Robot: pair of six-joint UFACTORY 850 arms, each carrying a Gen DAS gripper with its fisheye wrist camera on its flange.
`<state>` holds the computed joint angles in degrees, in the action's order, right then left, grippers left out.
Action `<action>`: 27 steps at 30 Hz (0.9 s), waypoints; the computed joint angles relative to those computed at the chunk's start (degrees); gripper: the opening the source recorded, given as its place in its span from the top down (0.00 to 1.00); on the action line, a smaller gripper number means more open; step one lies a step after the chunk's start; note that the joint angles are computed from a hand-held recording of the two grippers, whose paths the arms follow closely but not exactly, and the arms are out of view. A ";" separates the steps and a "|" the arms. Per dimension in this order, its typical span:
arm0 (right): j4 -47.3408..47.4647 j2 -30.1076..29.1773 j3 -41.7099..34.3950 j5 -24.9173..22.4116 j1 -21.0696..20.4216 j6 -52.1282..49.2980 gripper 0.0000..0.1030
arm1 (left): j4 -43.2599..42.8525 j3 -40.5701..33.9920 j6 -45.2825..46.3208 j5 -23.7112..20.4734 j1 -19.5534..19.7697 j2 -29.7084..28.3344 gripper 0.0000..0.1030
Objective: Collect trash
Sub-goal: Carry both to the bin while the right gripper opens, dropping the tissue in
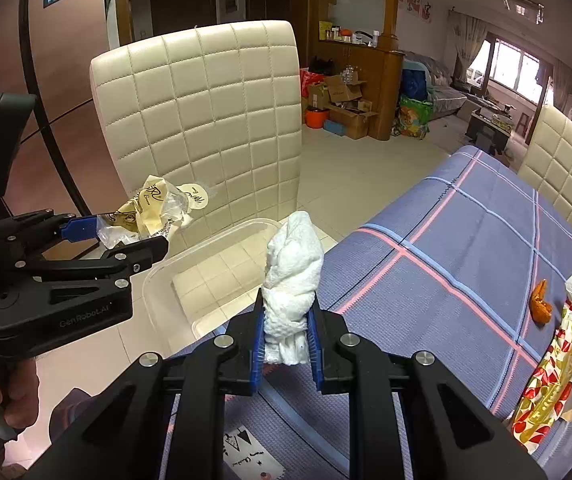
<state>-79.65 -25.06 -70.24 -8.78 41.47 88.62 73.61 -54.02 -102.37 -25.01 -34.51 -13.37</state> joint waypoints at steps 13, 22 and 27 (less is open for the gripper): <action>0.91 -0.72 -0.85 0.47 -0.04 -1.34 0.83 | 0.63 0.61 -0.92 -0.25 0.61 0.01 0.43; 1.98 -1.07 -1.38 0.53 0.07 -2.69 0.83 | 0.89 0.81 -1.36 -0.39 0.81 0.04 0.43; 2.51 -1.40 -1.78 0.47 0.13 -3.23 0.82 | 0.76 0.81 -1.32 -0.16 0.98 -0.02 0.43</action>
